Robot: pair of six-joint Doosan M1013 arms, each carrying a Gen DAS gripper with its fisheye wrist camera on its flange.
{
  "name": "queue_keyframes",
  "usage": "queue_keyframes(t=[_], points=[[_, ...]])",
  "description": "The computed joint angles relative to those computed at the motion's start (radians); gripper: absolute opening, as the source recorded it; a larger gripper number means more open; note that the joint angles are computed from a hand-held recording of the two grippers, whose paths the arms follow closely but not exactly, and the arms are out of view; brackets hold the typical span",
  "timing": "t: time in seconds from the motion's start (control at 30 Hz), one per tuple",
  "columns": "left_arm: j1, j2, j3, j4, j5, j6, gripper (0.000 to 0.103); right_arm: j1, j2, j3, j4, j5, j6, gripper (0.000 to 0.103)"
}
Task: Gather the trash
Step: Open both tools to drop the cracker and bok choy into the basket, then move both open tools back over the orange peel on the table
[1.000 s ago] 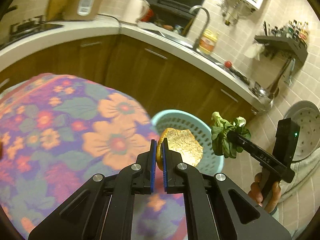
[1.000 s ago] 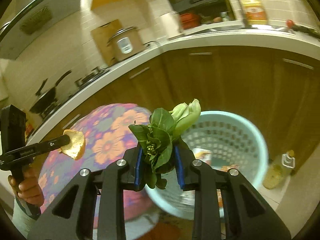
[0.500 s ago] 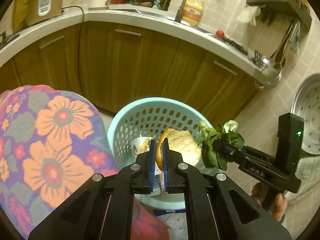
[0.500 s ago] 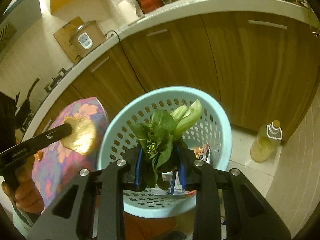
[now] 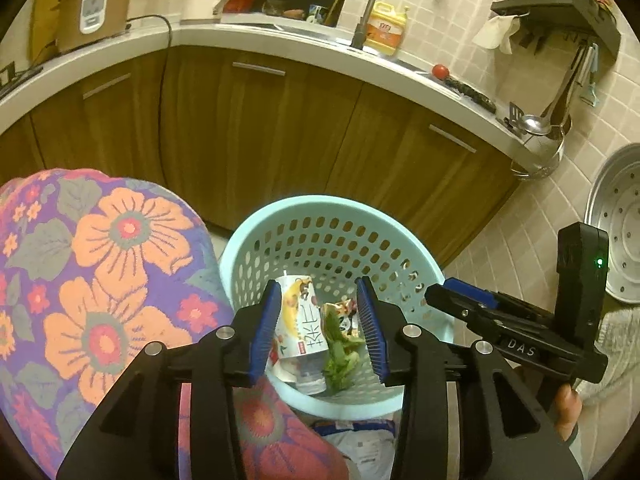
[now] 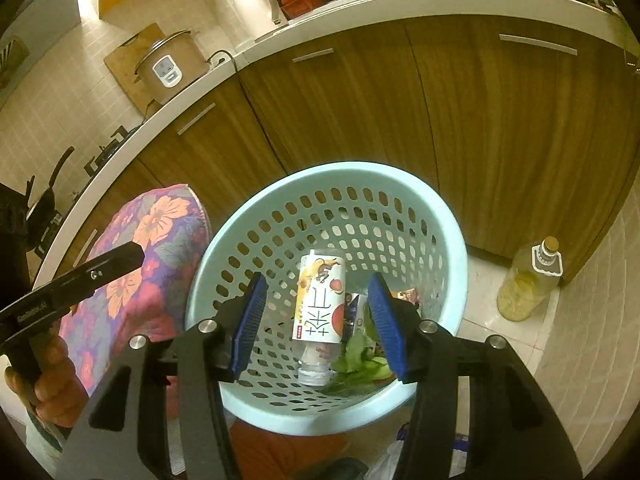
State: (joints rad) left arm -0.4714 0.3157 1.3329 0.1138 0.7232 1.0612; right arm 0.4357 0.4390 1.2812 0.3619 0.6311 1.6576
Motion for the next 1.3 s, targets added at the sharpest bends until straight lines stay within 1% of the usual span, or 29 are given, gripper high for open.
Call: queue_keyframes(t=[0.17,0.3,0.4,0.67,0.9,1.1,1.3], points=[[-0.002,-0.025,0.029,0.007,-0.025,-0.013,0.039,0.013,-0.007,-0.004,-0.006,-0.004,-0.015,0.049],[-0.001,-0.061,0.071,0.032,-0.055,-0.046,0.039,0.029,-0.013,-0.009,-0.004,-0.013,-0.043,0.049],[0.000,-0.092,0.106,0.071,-0.079,-0.097,0.044,0.044,-0.015,-0.018,0.003,-0.014,-0.071,0.049],[0.011,-0.183,0.202,0.177,-0.120,-0.224,0.044,0.095,-0.010,-0.049,-0.009,-0.007,-0.122,0.049],[0.025,-0.279,0.300,0.331,-0.118,-0.404,0.044,0.142,0.008,-0.093,-0.006,0.022,-0.171,0.049],[0.054,-0.365,0.386,0.448,-0.104,-0.570,0.044,0.182,0.033,-0.138,-0.006,0.052,-0.207,0.049],[0.085,-0.443,0.460,0.552,-0.077,-0.708,0.045,0.216,0.042,-0.150,-0.019,0.038,-0.228,0.049]])
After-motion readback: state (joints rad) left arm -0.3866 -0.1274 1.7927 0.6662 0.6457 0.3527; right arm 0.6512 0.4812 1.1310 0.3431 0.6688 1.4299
